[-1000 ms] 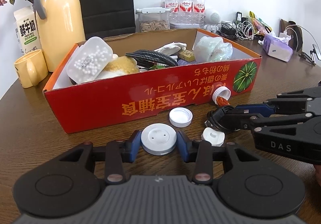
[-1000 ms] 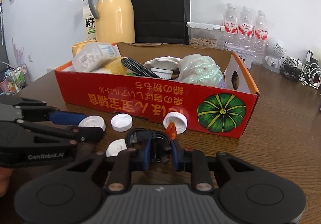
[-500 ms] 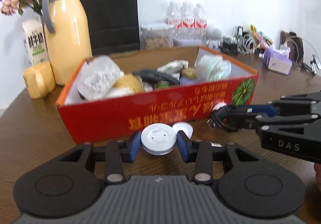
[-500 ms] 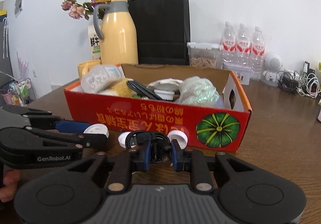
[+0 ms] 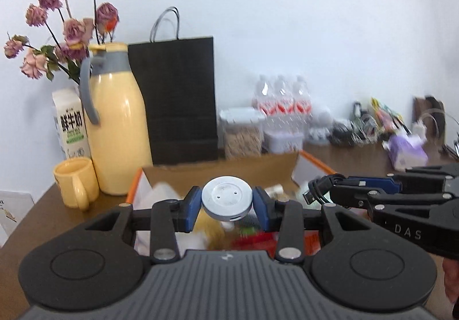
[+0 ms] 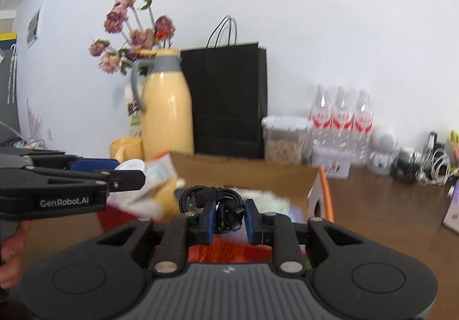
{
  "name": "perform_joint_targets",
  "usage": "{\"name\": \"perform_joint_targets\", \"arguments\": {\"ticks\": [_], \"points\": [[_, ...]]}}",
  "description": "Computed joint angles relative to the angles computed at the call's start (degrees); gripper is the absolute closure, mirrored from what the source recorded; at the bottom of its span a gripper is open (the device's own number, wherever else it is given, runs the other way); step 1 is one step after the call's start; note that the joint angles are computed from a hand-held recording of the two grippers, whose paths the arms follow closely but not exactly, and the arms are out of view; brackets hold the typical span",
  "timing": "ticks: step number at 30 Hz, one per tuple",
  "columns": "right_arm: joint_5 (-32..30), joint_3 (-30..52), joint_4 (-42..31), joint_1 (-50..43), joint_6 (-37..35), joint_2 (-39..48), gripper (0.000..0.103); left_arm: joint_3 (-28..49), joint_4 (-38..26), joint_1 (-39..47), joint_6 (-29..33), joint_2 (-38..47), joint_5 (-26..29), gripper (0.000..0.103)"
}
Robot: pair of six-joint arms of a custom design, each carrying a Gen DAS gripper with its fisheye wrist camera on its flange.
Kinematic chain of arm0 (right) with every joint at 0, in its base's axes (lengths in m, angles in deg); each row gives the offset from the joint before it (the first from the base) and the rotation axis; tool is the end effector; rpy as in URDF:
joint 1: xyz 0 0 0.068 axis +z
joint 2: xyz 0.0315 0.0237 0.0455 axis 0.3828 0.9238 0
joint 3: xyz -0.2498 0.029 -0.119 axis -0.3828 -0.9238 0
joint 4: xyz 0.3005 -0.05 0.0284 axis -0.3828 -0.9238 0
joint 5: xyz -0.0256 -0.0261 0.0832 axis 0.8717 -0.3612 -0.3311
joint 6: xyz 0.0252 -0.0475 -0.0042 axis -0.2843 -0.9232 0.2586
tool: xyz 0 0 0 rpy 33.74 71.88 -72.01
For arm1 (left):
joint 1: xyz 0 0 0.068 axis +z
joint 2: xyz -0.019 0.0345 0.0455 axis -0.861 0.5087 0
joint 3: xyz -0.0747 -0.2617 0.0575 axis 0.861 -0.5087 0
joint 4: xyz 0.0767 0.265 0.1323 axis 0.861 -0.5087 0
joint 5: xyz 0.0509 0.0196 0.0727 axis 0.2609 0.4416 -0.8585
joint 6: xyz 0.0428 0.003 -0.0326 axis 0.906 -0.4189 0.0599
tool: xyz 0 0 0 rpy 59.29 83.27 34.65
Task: Organize objects
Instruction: 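Lower the white cap and black cable into the box and open both grippers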
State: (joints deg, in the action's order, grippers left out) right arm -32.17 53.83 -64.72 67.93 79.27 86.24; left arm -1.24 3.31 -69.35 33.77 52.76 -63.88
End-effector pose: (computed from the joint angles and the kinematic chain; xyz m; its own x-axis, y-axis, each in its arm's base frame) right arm 0.1861 0.1551 0.1671 -0.3317 0.0194 -0.9432 0.0011 0.9998 0.0201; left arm 0.2656 -0.0584 0.1830 -0.2576 0.1929 -0.9468 0.5165 0.8556 0.0338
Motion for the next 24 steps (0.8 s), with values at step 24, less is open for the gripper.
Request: {"name": "perform_joint_targets", "arguments": {"ticks": [24], "points": [[-11.2,13.5,8.9,-20.5,-2.9,23.7,0.083,18.0,5.6,-8.8,-9.5,26.1,-17.2,0.029]]}}
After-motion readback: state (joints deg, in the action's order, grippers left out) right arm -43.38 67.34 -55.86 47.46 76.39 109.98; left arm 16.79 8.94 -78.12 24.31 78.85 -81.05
